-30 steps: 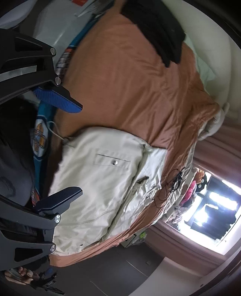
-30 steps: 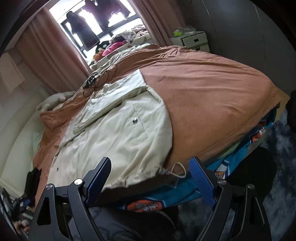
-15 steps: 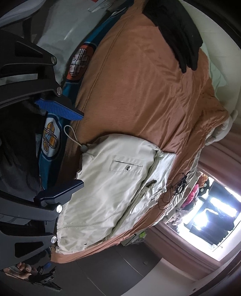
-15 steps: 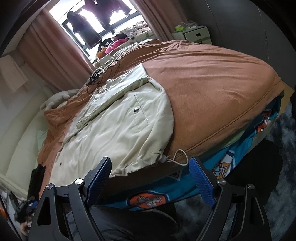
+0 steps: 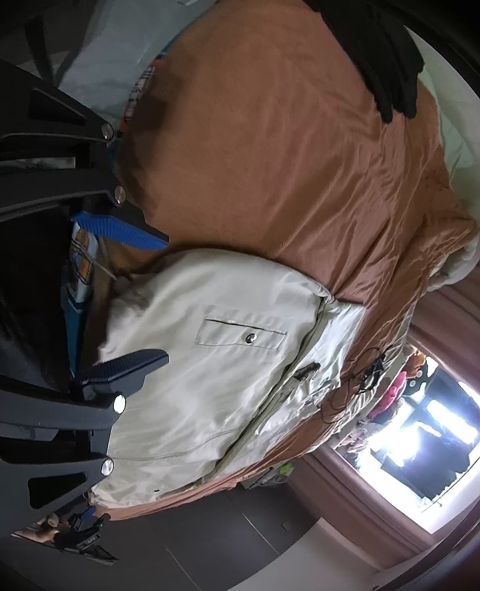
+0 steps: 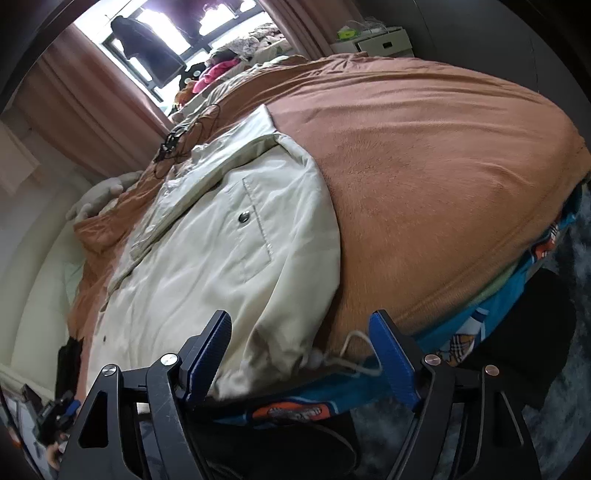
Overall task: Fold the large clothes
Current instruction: 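Grasp the jacket hem with both tools, then lift the held hem and fold it over toward the collar with both tools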
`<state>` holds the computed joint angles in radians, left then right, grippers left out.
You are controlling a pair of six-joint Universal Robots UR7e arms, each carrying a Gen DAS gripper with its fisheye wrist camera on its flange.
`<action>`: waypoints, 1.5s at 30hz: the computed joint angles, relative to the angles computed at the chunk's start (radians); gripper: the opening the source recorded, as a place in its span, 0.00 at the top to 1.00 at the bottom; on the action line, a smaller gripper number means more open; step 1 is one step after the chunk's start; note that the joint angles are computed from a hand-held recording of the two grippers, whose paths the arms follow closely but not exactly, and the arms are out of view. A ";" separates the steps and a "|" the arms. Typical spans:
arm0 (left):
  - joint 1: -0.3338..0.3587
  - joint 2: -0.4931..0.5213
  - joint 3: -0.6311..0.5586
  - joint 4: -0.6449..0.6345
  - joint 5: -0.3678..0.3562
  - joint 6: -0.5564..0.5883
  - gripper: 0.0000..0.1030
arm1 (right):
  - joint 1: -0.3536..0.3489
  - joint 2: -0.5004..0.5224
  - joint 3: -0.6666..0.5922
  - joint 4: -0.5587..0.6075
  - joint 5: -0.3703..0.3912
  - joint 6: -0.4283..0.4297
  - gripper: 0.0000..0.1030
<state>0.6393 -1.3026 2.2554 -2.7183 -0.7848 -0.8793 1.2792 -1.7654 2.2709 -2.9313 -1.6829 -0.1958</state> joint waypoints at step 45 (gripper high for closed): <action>0.131 0.061 0.060 -0.431 -0.271 0.070 0.92 | -0.113 0.019 -0.008 0.080 0.420 0.135 0.91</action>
